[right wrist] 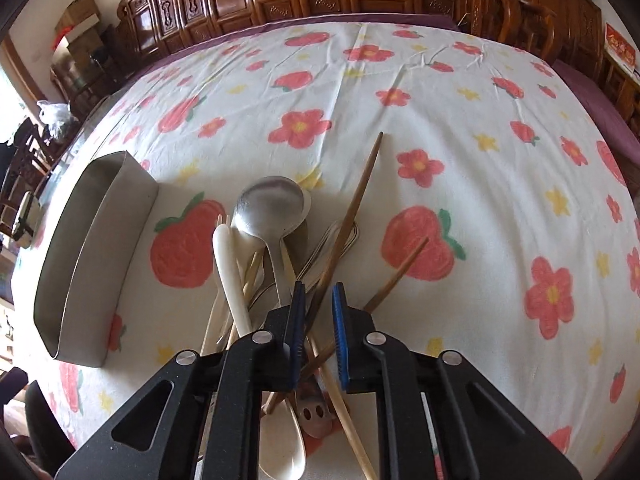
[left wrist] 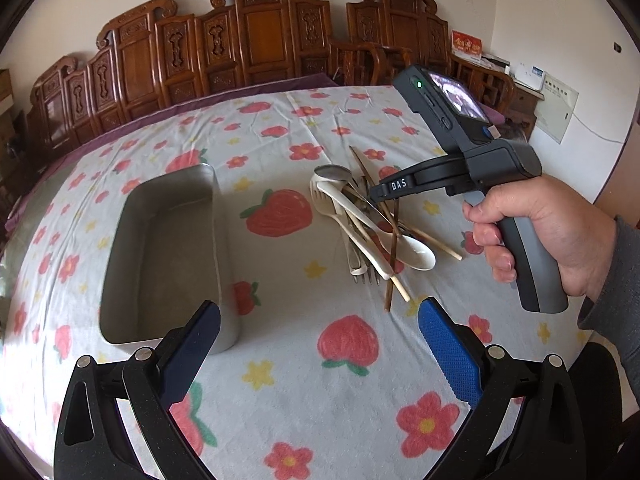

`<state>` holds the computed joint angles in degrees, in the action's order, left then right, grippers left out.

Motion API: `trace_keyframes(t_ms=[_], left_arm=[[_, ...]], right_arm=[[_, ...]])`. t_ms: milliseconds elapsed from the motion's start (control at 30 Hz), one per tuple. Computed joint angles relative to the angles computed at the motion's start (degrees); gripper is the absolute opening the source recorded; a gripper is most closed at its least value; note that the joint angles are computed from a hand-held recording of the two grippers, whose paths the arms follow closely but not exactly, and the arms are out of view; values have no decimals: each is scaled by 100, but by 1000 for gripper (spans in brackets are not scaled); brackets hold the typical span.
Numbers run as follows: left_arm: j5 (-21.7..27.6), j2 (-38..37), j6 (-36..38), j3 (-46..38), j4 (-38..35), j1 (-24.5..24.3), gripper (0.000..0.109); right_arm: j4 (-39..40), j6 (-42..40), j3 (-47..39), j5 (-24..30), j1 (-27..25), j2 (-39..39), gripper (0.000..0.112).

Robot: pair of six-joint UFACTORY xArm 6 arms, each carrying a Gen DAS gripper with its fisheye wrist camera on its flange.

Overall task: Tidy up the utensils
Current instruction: 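Reach the right gripper into the utensil pile and grasp a wooden chopstick, then grasp a white plastic fork with the left gripper while the right gripper holds the chopstick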

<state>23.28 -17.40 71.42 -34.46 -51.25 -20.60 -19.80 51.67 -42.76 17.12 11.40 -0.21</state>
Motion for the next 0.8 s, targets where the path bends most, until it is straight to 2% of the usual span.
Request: trace_keyframes(t_ms=[67,233,500,633,800], left_arm=[[-25,73,-34,-36,6,-17,96],[-90,257,-126,-148,40,-120,92],[117,720,-542,-606,182,-307,81],[332,1190,-1037,-1023,394,-356,68],[266,1720,-1616,-1428,771,-486,56]], right_arm=[[-66,100,90,-5,-8,-115,6],[-306,388,583,-99,31,-733,6],[-1294,1549,1541,355,458,-2266,6],[-1350,1795,1934,540,675,-2823,6],[-1511,1997,2197,611,753,-3237,6]])
